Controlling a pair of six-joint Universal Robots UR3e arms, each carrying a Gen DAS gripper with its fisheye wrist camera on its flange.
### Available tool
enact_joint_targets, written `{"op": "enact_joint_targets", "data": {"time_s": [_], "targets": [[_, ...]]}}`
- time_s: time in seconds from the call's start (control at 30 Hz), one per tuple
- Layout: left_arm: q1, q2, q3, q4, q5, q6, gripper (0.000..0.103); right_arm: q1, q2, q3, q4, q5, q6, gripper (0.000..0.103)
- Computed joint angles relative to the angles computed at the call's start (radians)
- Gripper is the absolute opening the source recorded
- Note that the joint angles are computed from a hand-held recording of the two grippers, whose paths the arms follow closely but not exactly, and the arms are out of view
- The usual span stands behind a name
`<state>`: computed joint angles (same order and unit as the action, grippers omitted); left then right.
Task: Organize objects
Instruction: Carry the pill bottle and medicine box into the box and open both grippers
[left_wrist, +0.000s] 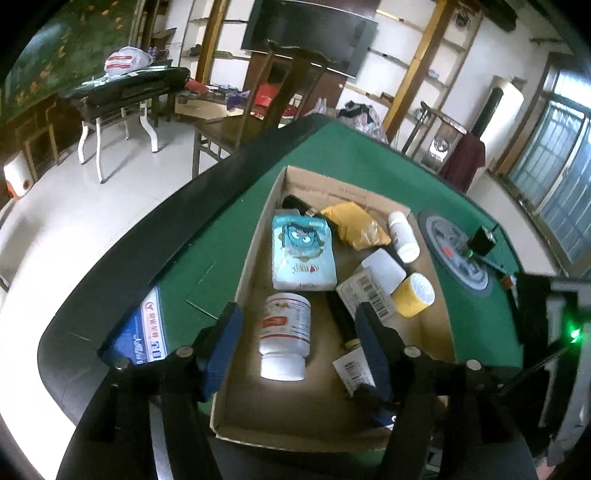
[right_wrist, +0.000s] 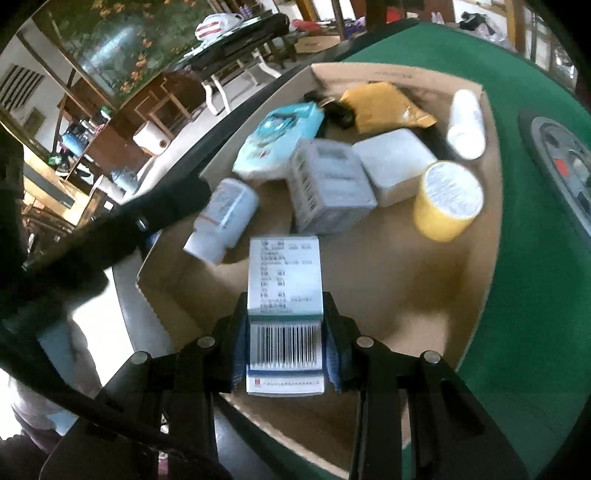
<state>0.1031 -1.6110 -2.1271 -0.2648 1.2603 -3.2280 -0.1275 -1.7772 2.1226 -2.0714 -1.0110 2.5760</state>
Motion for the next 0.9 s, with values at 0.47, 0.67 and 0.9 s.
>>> {"op": "enact_joint_targets", "data": {"time_s": [0.47, 0.67, 0.9], "targets": [[0.125, 0.081, -0.118, 0.052, -0.077, -0.035, 0.059, -0.14, 0.242, -0.25, 0.348, 0.286, -0.076, 0.054], [0.125, 0.098, -0.123, 0.015, -0.079, -0.017, 0.059, -0.054, 0.362, -0.298, 0.009, 0.263, 0.213, 0.054], [0.029, 0.067, -0.089, 0.038, -0.022, -0.039, 0.06, -0.185, 0.102, -0.13, 0.061, 0.226, 0.094, 0.054]]}}
